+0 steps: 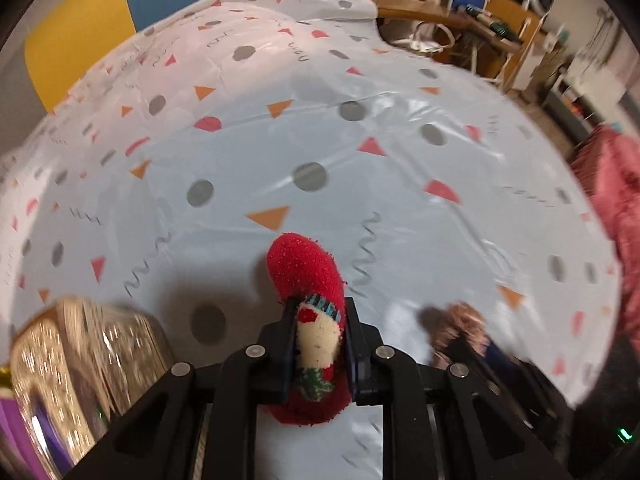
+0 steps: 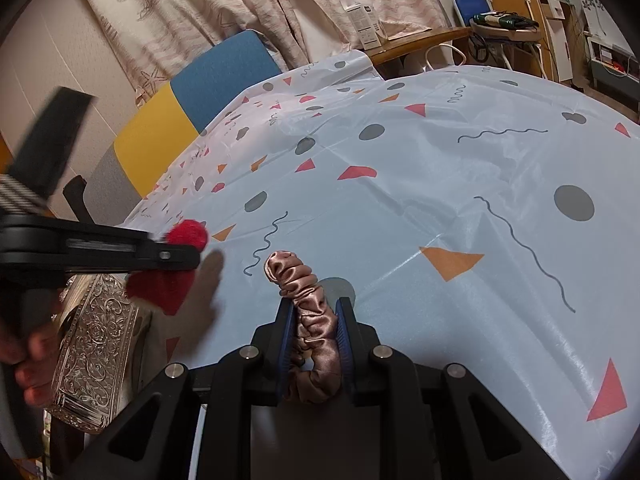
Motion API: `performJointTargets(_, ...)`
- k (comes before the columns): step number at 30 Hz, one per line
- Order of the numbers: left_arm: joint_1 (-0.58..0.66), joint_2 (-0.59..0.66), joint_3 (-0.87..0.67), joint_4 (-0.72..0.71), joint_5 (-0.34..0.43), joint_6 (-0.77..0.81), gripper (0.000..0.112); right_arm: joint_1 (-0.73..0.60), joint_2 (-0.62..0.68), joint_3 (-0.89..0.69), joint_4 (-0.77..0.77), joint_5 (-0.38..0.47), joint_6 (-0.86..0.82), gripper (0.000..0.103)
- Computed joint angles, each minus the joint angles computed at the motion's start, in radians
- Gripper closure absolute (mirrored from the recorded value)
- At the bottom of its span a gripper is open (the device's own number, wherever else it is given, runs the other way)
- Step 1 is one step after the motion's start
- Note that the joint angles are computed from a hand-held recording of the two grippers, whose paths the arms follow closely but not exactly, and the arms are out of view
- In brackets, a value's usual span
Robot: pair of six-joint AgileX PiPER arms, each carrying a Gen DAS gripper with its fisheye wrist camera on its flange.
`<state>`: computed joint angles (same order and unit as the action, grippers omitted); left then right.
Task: Organize soft objects
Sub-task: 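Grasp the red sock with the left tool while the right tool holds the scrunchie, then carry the red sock with the left tool into the gold tin and release it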
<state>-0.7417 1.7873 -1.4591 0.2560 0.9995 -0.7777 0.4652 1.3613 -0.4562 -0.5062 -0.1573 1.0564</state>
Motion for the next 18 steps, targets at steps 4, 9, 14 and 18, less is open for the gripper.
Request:
performJointTargets(4,-0.042,-0.103,0.072,-0.004,-0.016,-0.025,0.092,0.002,0.001,-0.001,0.009,0.002,-0.009,0.083)
performJointTargets(9,-0.106,-0.277,0.165,-0.003,-0.037,-0.079,0.092,0.003,0.000,-0.002,0.020,0.004,-0.021,0.083)
performJointTargets(14,-0.215,-0.499,0.256,0.060,0.008,-0.143,0.092,0.006,0.001,-0.003,0.048,0.009,-0.049,0.083)
performJointTargets(18,-0.296,-0.707,0.337,0.127,0.130,-0.217,0.092,0.018,0.000,-0.008,0.109,0.024,-0.109,0.083)
